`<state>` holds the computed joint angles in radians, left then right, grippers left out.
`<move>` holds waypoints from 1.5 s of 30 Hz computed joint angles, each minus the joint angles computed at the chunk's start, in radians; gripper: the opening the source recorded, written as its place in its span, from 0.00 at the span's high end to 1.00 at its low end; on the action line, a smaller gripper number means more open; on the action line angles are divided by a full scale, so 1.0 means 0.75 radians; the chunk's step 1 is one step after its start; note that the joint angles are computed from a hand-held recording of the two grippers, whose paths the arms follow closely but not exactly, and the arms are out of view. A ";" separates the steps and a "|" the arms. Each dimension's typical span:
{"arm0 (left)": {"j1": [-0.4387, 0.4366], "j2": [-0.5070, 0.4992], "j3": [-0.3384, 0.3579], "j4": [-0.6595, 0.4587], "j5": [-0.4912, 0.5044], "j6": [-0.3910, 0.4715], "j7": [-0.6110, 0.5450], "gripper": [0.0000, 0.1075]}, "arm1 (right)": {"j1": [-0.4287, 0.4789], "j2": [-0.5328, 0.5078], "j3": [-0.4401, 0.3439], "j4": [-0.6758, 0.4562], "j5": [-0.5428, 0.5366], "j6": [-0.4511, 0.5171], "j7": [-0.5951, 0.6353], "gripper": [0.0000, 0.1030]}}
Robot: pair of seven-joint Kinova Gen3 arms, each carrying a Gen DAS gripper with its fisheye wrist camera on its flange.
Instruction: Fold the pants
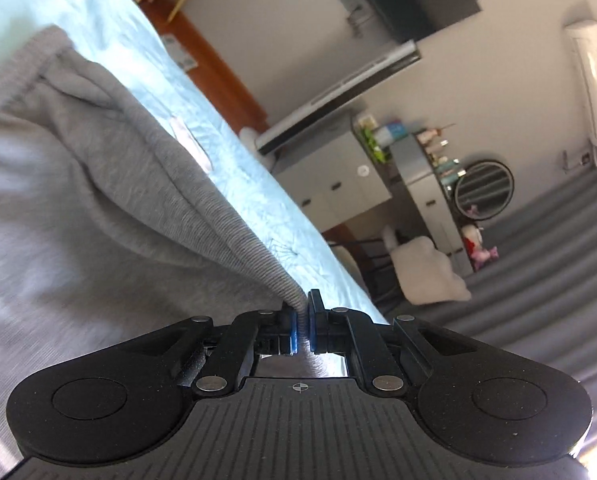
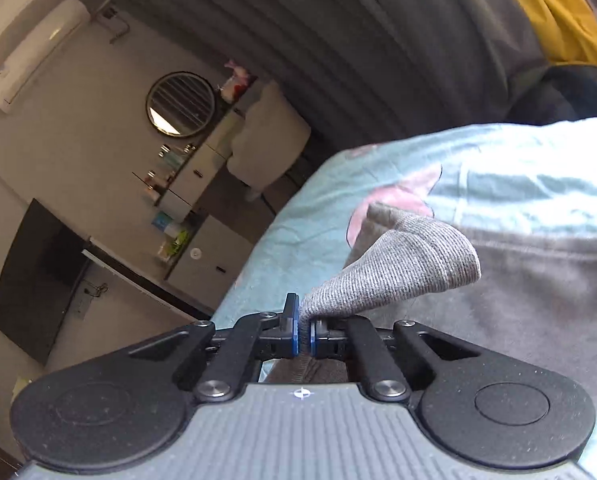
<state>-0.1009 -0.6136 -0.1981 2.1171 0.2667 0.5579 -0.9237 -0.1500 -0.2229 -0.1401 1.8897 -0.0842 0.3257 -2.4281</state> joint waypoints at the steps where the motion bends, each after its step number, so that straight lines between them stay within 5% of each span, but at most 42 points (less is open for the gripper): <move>1: -0.041 -0.057 0.046 0.013 -0.016 0.028 0.027 0.94 | -0.026 -0.021 0.037 -0.004 -0.014 0.018 0.041 0.95; 6: -0.272 -0.310 0.306 0.011 -0.098 0.262 0.195 0.94 | -0.044 -0.092 0.102 -0.008 -0.046 0.153 0.157 0.95; 12: -0.332 -0.483 0.498 -0.060 -0.207 0.580 0.434 0.94 | 0.026 -0.150 0.092 0.028 -0.037 0.290 0.187 0.95; 21: -0.317 -0.500 0.515 -0.117 -0.212 0.929 0.601 0.92 | 0.137 -0.139 -0.062 0.014 0.179 0.467 0.107 0.95; 24: -0.385 -0.435 0.553 -0.182 -0.337 0.980 0.607 0.65 | 0.100 -0.114 -0.032 0.006 0.163 0.506 0.112 0.93; 26: -0.430 -0.384 0.580 -0.208 -0.446 0.962 0.572 0.36 | 0.086 -0.099 -0.024 -0.001 0.161 0.524 0.112 0.91; 29: -0.463 -0.270 0.580 -0.239 -0.583 0.908 0.518 0.22 | 0.060 -0.084 0.008 -0.008 0.136 0.533 0.128 0.88; 32: -0.437 -0.156 0.547 -0.252 -0.672 0.877 0.466 0.22 | 0.041 -0.074 0.042 -0.011 0.089 0.536 0.149 0.81; 36: -0.426 -0.005 0.528 -0.275 -0.732 0.886 0.446 0.32 | 0.039 -0.064 0.046 -0.026 0.075 0.539 0.156 0.81; 38: -0.365 0.011 0.430 -0.260 -0.686 0.873 0.438 0.68 | 0.040 -0.061 0.038 -0.039 0.093 0.543 0.168 0.83; 40: -0.332 -0.044 0.313 -0.215 -0.609 0.858 0.425 0.86 | 0.044 -0.050 0.032 -0.062 0.111 0.560 0.170 0.89; 45: -0.320 -0.290 0.144 -0.111 -0.561 0.820 0.417 0.88 | 0.037 -0.058 0.047 -0.097 0.133 0.546 0.209 0.94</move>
<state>-0.3410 -0.8312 -0.0897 2.0336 -0.1540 1.1731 -0.6111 -0.1223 -0.2663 -0.1048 1.8173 0.0155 0.7350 -2.2716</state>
